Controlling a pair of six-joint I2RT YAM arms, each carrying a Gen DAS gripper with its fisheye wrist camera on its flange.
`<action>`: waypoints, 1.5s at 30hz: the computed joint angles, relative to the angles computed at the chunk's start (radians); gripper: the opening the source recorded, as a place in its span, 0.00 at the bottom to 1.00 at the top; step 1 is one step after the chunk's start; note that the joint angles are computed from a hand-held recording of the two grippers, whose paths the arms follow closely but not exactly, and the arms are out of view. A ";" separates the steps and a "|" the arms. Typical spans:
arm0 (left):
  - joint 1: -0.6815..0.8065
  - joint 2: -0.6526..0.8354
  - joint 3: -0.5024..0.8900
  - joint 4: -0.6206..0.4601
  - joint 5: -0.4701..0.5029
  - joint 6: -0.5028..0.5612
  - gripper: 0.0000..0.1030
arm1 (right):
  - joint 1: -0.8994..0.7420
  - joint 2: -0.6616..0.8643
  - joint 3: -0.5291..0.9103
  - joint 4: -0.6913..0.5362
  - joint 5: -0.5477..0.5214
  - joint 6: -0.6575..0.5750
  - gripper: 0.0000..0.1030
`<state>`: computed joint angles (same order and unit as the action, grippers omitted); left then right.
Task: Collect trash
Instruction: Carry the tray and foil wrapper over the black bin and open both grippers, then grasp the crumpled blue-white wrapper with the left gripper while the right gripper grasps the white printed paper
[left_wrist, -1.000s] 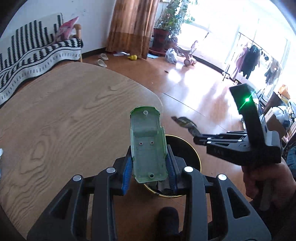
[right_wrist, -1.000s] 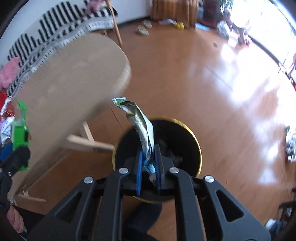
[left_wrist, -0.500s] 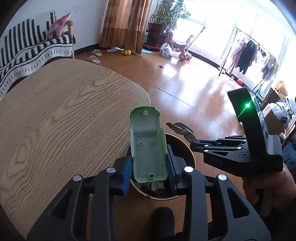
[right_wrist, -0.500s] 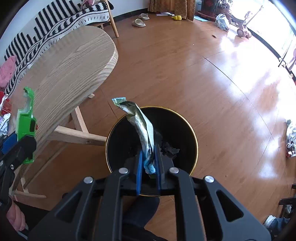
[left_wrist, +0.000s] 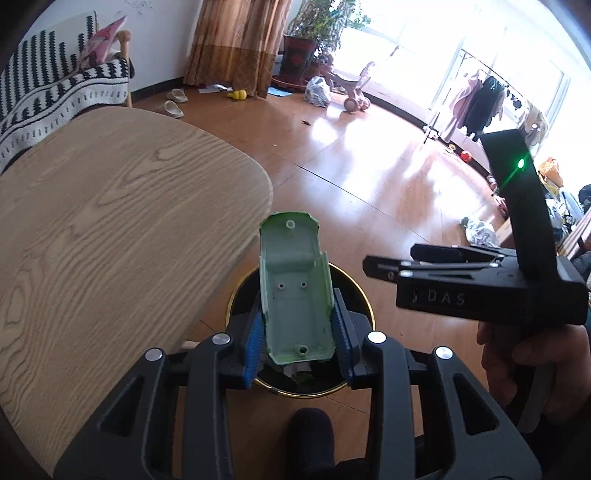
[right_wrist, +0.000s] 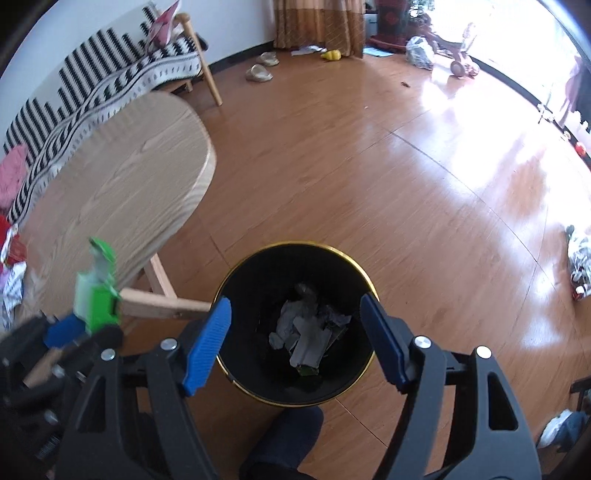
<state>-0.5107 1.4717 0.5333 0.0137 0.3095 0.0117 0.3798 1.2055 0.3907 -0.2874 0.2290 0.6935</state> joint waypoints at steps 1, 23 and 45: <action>-0.011 0.015 0.008 0.005 0.003 -0.002 0.32 | -0.006 -0.023 -0.005 -0.009 0.006 0.010 0.69; 0.366 -0.224 -0.021 -0.159 0.084 0.182 0.90 | 0.272 0.118 0.283 -0.047 0.107 0.129 0.71; 1.553 0.381 0.641 -0.320 0.200 0.561 0.90 | 0.675 1.342 1.936 -0.461 -0.067 -0.080 0.71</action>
<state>1.0418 1.8530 1.1747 -0.3064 0.5099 0.5723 1.0545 2.5472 2.3269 -0.7480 0.1615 0.6138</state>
